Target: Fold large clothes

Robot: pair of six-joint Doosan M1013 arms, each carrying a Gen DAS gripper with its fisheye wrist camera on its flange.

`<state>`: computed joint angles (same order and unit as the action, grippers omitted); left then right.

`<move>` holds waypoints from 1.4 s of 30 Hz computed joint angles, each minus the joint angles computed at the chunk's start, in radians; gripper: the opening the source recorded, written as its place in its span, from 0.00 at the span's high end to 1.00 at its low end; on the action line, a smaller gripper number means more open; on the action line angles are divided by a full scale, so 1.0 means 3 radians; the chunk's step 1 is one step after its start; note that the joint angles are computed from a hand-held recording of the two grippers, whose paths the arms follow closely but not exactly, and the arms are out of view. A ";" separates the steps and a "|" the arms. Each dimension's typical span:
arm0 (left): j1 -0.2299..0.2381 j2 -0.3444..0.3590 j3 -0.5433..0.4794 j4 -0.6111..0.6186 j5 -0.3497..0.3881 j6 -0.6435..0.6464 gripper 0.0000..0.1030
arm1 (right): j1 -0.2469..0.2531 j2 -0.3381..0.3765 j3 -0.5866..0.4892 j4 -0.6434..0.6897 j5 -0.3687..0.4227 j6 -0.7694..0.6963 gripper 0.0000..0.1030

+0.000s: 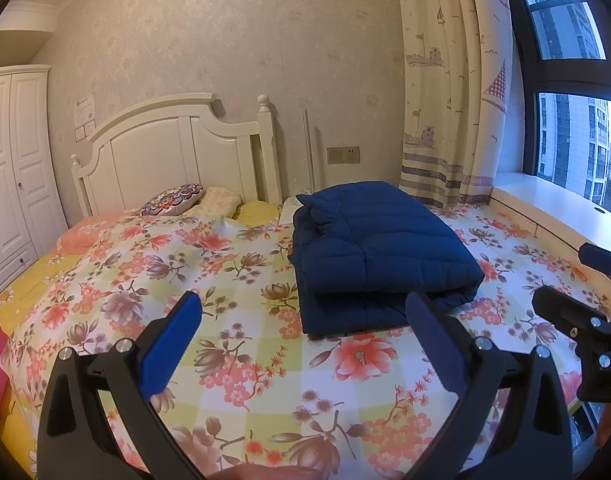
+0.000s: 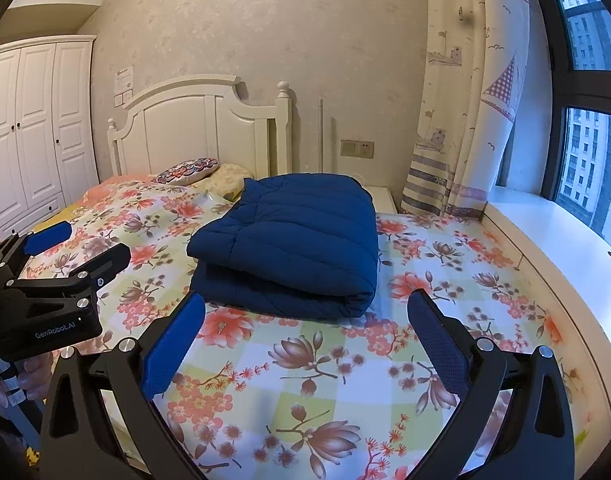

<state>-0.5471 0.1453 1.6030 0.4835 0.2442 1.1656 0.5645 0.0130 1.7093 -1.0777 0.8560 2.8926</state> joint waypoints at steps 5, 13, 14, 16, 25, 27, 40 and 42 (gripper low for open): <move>0.0000 0.0001 -0.0001 -0.0039 0.0008 0.0044 0.02 | -0.0002 0.0016 -0.0013 0.0032 -0.0002 -0.0016 0.05; 0.0004 0.0003 -0.0005 -0.0076 0.0010 0.0084 0.02 | 0.0001 0.0023 -0.0013 0.0029 -0.0001 -0.0003 0.05; 0.0004 0.0003 -0.0005 -0.0076 0.0010 0.0084 0.02 | 0.0001 0.0024 -0.0013 0.0027 0.0000 -0.0001 0.05; 0.0003 0.0002 -0.0005 -0.0082 0.0009 0.0088 0.02 | 0.0001 0.0022 -0.0010 0.0022 0.0003 0.0004 0.05; 0.0001 -0.0003 0.0001 -0.0069 0.0010 0.0071 0.02 | 0.0012 0.0034 -0.0010 0.0004 0.0030 0.0041 0.05; 0.0001 -0.0001 -0.0002 -0.0056 0.0009 0.0063 0.02 | 0.0014 0.0035 -0.0011 0.0001 0.0033 0.0045 0.05; 0.0017 -0.0030 0.0025 -0.0120 -0.0064 0.0137 0.02 | 0.0019 0.0041 -0.0017 -0.0002 0.0042 0.0046 0.05; 0.0014 -0.0037 0.0031 -0.0083 -0.0079 0.0104 0.02 | 0.0020 0.0042 -0.0017 0.0001 0.0040 0.0042 0.05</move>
